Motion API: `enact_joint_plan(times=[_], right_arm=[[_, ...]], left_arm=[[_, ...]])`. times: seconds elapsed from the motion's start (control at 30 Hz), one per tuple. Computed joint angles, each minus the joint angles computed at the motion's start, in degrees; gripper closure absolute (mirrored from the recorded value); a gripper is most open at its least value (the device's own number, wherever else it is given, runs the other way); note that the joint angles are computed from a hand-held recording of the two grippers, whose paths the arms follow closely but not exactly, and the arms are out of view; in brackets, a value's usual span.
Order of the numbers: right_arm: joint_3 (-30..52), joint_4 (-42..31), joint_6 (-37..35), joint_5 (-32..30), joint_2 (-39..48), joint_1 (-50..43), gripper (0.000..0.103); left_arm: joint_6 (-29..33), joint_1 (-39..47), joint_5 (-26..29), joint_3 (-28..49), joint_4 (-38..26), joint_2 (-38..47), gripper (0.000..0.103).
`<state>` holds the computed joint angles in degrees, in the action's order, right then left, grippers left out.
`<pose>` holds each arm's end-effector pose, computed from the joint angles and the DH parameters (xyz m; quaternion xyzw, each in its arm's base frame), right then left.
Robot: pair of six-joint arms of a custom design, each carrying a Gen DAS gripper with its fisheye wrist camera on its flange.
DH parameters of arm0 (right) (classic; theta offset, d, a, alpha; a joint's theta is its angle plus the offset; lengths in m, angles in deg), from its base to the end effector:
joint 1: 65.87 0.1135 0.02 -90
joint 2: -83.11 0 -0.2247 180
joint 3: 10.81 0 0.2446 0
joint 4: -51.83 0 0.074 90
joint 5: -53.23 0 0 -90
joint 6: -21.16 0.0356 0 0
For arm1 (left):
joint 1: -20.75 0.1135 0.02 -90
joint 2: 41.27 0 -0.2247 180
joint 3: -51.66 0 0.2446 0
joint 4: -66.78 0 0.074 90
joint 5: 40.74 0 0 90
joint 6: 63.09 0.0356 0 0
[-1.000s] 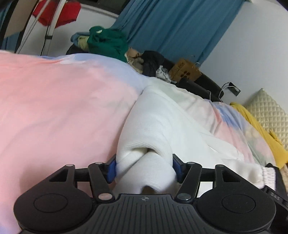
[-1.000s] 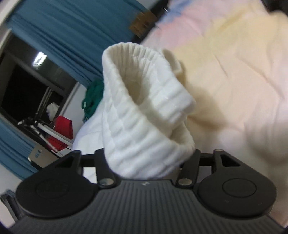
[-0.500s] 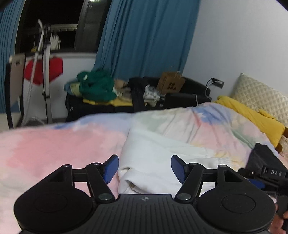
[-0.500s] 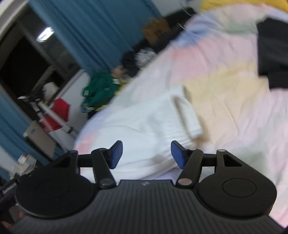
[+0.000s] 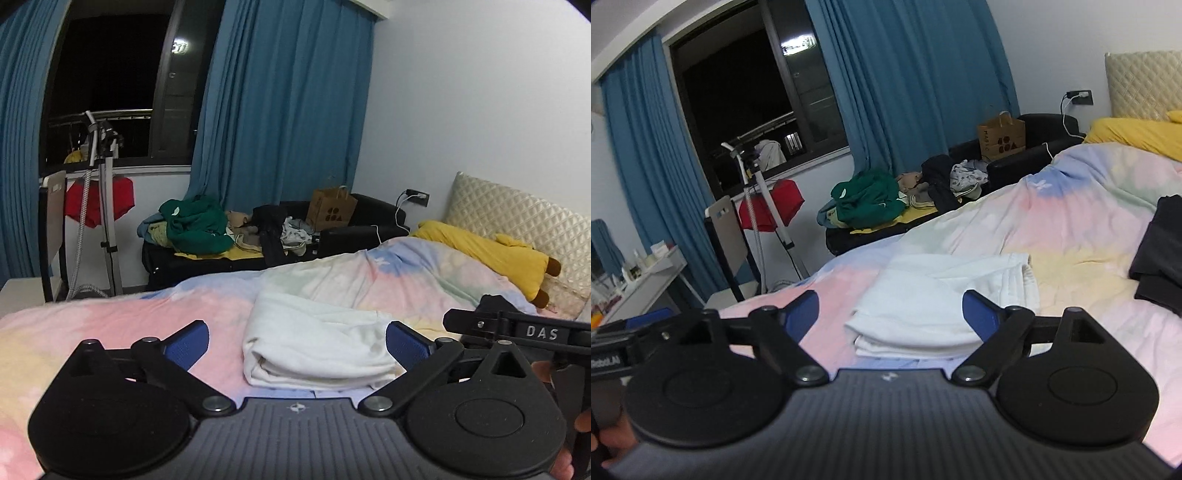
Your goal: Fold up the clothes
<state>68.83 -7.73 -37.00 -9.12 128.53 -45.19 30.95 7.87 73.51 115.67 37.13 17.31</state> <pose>0.1554 0.0410 0.3659 0.2070 0.8042 0.0487 0.5550 0.2341 -0.0685 0.2847 0.2336 0.7953 -0.2168 0.5157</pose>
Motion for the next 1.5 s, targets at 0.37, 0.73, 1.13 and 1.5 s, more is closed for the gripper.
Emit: enact_joint_plan(times=[0.37, 0.73, 1.13, 1.5], right_arm=[[-7.43, -1.14, 6.43, 21.29, -2.27, 20.15, 0.017], [-15.92, 9.49, 3.83, 22.24, 0.90, 19.56, 0.017], [-23.30, 17.02, 2.47, 20.63, 1.72, 16.69, 0.017], [-25.21, 18.01, 2.72, 22.12, 1.17, 17.24, 0.017]], left_arm=[[2.16, 6.96, 2.01, -14.59, -0.64, -16.00, 0.000], [1.38, 7.20, -0.50, -24.34, 13.78, -14.65, 0.000], [0.46, 6.19, -1.27, -26.57, 23.42, -5.96, 0.000], [-0.11, 4.77, -2.39, -26.41, 23.53, -3.98, 0.000]])
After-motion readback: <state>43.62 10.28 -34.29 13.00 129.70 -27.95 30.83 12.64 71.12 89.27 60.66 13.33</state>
